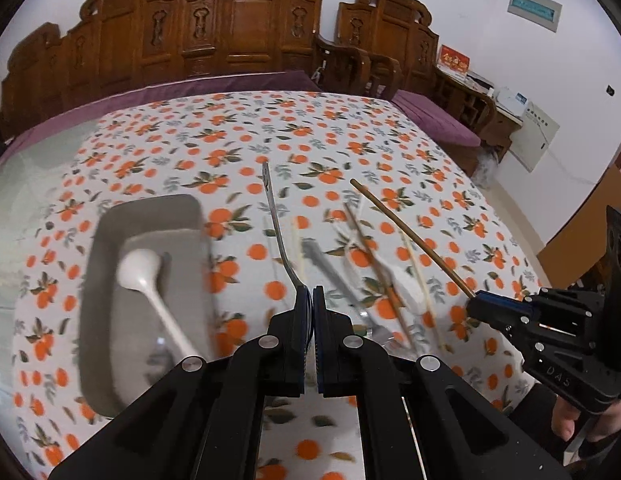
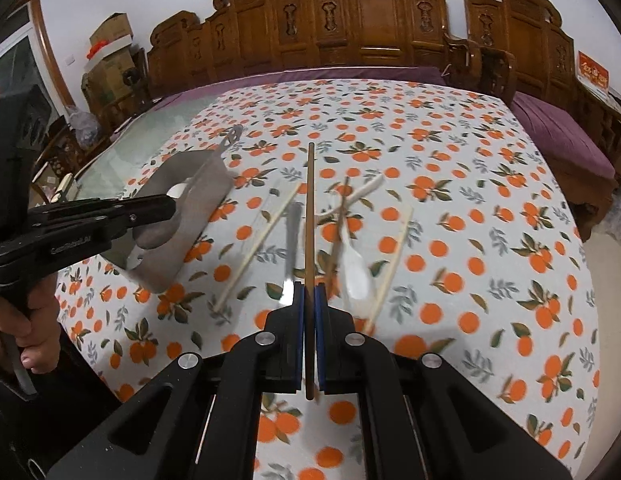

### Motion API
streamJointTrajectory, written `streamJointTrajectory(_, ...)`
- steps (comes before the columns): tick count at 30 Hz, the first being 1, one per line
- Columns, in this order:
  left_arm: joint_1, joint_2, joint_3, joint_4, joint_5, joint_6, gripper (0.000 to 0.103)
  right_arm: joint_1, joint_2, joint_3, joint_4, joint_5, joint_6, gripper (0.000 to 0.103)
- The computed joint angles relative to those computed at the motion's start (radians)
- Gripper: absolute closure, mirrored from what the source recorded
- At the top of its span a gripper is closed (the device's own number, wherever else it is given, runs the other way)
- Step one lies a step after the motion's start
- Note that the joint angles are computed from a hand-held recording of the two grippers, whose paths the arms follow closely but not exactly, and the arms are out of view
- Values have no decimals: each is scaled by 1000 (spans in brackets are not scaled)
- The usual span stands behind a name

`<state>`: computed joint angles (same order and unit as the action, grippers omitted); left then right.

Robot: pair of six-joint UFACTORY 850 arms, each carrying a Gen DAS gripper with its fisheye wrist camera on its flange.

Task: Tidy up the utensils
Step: 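Carry the fork into the tray with the left gripper and release it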

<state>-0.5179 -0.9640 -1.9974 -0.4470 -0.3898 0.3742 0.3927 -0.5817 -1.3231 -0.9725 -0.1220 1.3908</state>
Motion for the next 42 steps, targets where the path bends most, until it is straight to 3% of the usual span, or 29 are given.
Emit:
streamJointTrajectory(6,31,21,36,45,29,-13,101,27,-62,-91,254,-19,-255,97)
streamJointTrajectory(13,73,32,70,-5,48,44,101,60,-120,-184,410,-51,-429,97)
streamJointTrajectory(20,112,13,67,-140,10,138,101,83,-174,-274,455,-84,-482,97)
streamJointTrajectory(28,131,-66,-22,-31,-82,13,101,96,-219,-344,547,-107,-575,97)
streamJointTrajectory(39,123,-91,-49,77,-82,-66,100,103,-238,-380,564,-129,-596,97)
streamJointTrajectory(42,128,-73,-27,46,-61,-41,100,105,-238,-384,559,-130,-589,97)
